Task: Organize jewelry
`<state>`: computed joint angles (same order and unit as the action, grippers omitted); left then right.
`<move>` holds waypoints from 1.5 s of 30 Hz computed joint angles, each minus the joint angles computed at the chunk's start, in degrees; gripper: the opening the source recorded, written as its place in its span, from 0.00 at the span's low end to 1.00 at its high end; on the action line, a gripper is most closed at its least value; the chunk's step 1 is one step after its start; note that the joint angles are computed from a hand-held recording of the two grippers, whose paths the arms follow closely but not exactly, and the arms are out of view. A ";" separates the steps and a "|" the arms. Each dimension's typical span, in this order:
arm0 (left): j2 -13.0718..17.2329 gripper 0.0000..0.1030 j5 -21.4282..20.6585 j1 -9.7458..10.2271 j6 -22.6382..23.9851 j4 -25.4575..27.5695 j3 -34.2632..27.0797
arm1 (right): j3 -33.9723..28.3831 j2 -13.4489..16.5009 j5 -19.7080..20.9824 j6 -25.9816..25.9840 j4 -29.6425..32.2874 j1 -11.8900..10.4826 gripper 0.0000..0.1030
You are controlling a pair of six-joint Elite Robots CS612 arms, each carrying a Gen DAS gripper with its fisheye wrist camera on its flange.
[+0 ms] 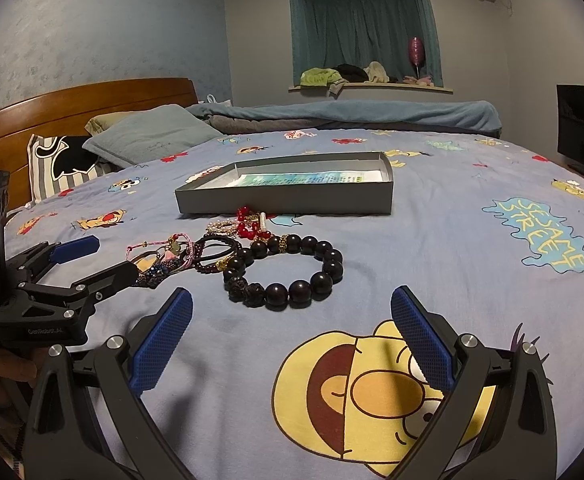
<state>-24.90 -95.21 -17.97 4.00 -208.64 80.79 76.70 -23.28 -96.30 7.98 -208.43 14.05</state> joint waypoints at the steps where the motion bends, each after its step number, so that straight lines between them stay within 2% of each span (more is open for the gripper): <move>1: 0.00 0.96 0.04 0.00 -0.04 -0.01 0.00 | -0.02 0.01 0.02 -0.07 -0.02 -0.01 0.96; 11: -0.21 0.95 -0.43 0.14 -0.34 0.11 0.09 | -0.09 0.03 -0.02 0.23 0.13 -0.01 0.96; 18: -0.58 0.91 -2.46 0.68 -1.94 0.98 0.02 | -0.10 0.03 0.03 0.19 0.14 -0.04 0.96; 22: -0.62 0.80 -3.45 0.90 -1.70 2.22 -0.21 | -0.12 0.03 0.09 0.14 0.23 -0.04 0.96; 25: -0.62 0.75 -4.39 1.09 -1.74 3.08 -0.42 | -0.12 0.01 0.20 0.01 0.45 -0.05 0.96; 29: -0.61 0.62 -5.52 1.47 -2.02 4.28 -0.92 | -0.14 -0.02 0.41 0.11 0.68 -0.07 0.96; 33: -0.54 0.54 -6.37 1.85 -2.52 5.41 -1.46 | -0.12 -0.14 0.68 0.26 1.07 -0.12 0.96; 37: -0.60 0.38 -8.11 2.14 -1.94 7.11 -1.88 | 0.03 -0.35 0.82 0.18 1.06 -0.17 0.95; 43: -0.73 0.37 -7.55 2.07 -1.58 10.58 -2.39 | -0.41 -0.67 0.93 0.32 3.44 -0.31 0.95; 45: -0.69 0.32 -8.38 2.18 -1.54 12.59 -3.03 | -0.78 -0.69 0.86 -0.05 4.52 -0.26 0.95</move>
<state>-25.59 -103.59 -15.79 2.46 -196.06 77.77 75.92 -23.97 -95.44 7.93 -203.91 13.79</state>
